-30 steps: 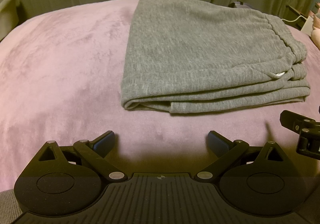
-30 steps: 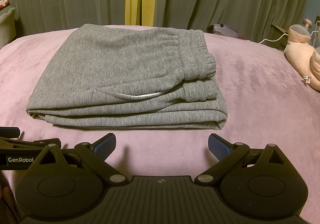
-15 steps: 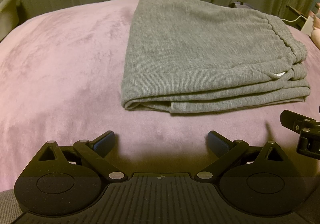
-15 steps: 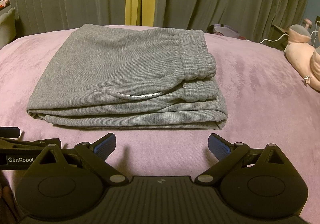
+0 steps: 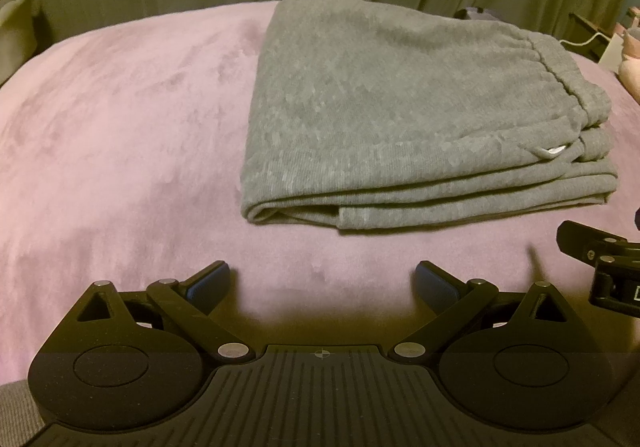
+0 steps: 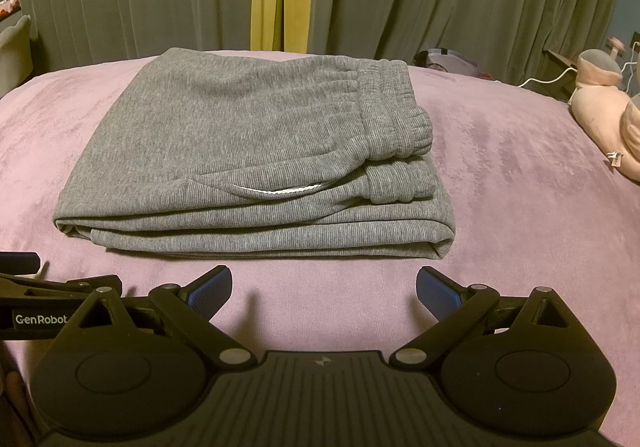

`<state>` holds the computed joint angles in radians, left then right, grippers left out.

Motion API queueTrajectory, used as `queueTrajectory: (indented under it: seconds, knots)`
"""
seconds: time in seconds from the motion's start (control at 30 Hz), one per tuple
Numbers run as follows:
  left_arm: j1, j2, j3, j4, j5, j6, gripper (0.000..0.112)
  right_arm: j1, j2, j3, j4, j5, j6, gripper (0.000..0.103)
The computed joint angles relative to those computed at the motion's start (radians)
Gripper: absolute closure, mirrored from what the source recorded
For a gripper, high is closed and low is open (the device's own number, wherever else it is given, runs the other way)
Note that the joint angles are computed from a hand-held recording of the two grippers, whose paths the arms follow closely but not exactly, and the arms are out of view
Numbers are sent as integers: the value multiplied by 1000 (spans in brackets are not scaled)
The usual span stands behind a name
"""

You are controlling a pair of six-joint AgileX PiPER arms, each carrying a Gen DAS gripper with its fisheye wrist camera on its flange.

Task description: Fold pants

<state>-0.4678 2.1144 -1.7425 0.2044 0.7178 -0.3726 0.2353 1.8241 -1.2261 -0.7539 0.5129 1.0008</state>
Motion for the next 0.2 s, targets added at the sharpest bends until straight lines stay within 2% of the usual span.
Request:
queueTrajectory:
  seconds: [0.2]
  knots:
    - [-2,8,-21,3,24,-3,11,0,0,0,0,-1,0,4]
